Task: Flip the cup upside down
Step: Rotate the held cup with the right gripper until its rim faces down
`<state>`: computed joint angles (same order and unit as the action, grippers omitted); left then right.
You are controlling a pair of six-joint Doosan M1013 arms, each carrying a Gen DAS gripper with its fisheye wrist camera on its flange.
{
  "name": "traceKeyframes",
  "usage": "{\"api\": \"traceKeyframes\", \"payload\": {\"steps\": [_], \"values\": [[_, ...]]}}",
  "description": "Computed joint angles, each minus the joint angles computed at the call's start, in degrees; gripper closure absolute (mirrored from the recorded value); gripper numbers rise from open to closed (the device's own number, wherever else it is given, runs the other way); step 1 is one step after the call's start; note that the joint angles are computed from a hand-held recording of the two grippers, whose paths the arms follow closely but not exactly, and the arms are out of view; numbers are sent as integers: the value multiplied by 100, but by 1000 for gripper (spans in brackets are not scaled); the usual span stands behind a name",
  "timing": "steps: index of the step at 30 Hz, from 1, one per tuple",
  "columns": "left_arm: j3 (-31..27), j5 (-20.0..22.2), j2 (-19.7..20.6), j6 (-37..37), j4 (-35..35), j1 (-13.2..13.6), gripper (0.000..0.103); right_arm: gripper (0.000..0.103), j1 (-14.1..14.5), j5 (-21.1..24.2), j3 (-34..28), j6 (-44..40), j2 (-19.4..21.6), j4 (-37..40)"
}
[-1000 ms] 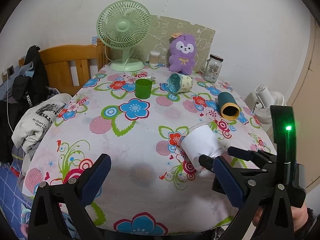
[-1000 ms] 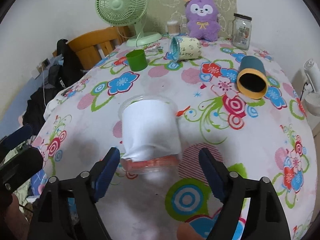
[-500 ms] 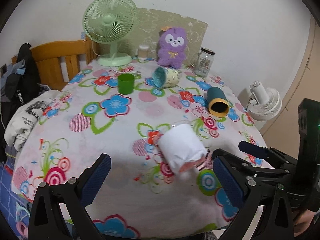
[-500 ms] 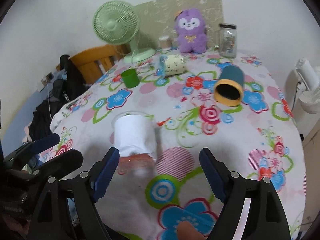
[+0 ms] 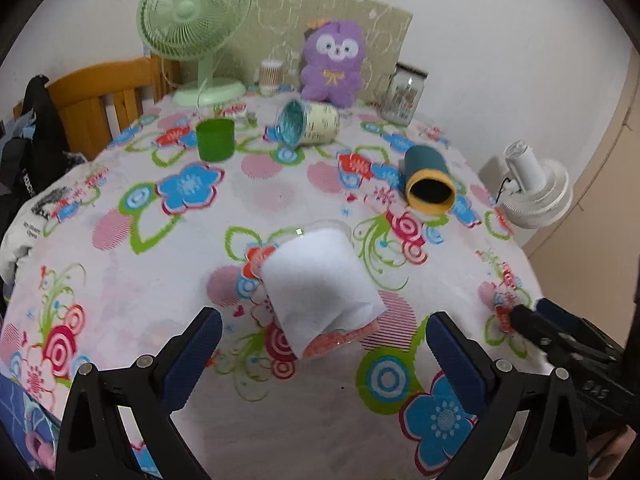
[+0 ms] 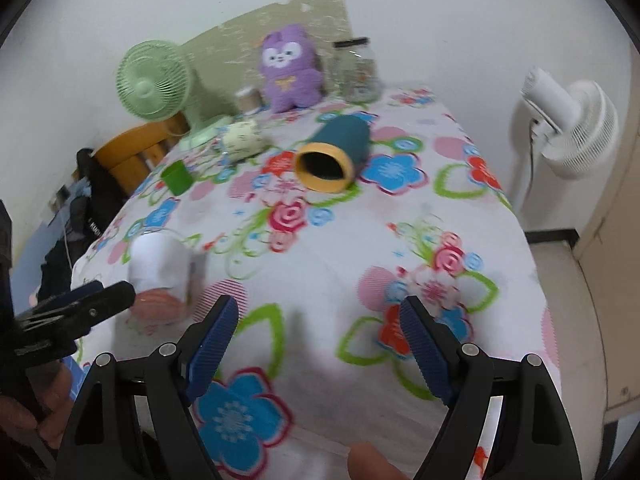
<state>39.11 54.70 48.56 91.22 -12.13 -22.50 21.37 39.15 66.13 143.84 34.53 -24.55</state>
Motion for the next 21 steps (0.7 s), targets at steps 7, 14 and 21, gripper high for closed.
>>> {"api": "traceKeyframes", "payload": {"steps": [7,14,21], "values": [[-310,402,270,-270,328,-93,0,18,-55,-97,218,120,-73,51],[-342,341,342,-384,594,-127,0,18,-96,-105,218,48,-52,157],[-522,481,470,-417,631,-111,20,18,-96,-60,196,-49,-27,241]]}}
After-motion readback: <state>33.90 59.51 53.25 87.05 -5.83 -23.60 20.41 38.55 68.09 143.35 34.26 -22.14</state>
